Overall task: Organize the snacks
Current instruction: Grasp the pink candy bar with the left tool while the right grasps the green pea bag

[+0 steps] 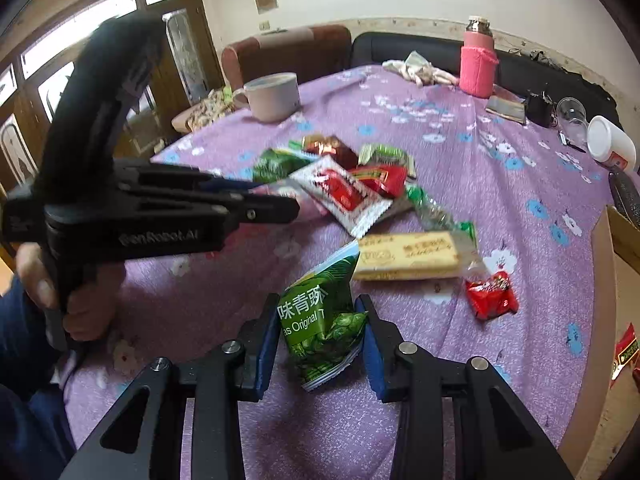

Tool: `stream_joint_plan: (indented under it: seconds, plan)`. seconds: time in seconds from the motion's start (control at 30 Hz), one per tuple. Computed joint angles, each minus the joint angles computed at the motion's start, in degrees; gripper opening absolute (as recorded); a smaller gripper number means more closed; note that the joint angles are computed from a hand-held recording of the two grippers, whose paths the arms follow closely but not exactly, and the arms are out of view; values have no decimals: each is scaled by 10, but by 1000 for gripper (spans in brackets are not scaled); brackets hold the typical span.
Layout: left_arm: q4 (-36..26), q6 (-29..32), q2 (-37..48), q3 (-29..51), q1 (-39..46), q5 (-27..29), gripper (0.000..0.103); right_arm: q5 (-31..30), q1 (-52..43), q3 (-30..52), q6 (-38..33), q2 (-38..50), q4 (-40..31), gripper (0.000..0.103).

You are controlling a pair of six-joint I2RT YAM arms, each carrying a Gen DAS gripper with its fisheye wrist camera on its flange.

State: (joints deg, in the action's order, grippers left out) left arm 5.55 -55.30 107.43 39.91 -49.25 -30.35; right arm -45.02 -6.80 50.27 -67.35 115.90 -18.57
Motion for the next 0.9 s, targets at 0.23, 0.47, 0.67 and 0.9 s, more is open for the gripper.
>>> stream_joint_plan:
  seconds: [0.23, 0.47, 0.67, 0.9]
  plan:
    - [-3, 3, -1, 2, -3, -2, 23, -54, -34, 63, 59, 17, -48, 41]
    - [-12, 14, 22, 20, 7, 29, 24, -69, -44, 81, 99, 22, -53, 41]
    - [-42, 14, 42, 42, 0, 21, 24, -73, -51, 86, 105, 24, -58, 41]
    - [29, 8, -27, -23, -38, -56, 23, -101, -68, 108, 132, 33, -66, 41]
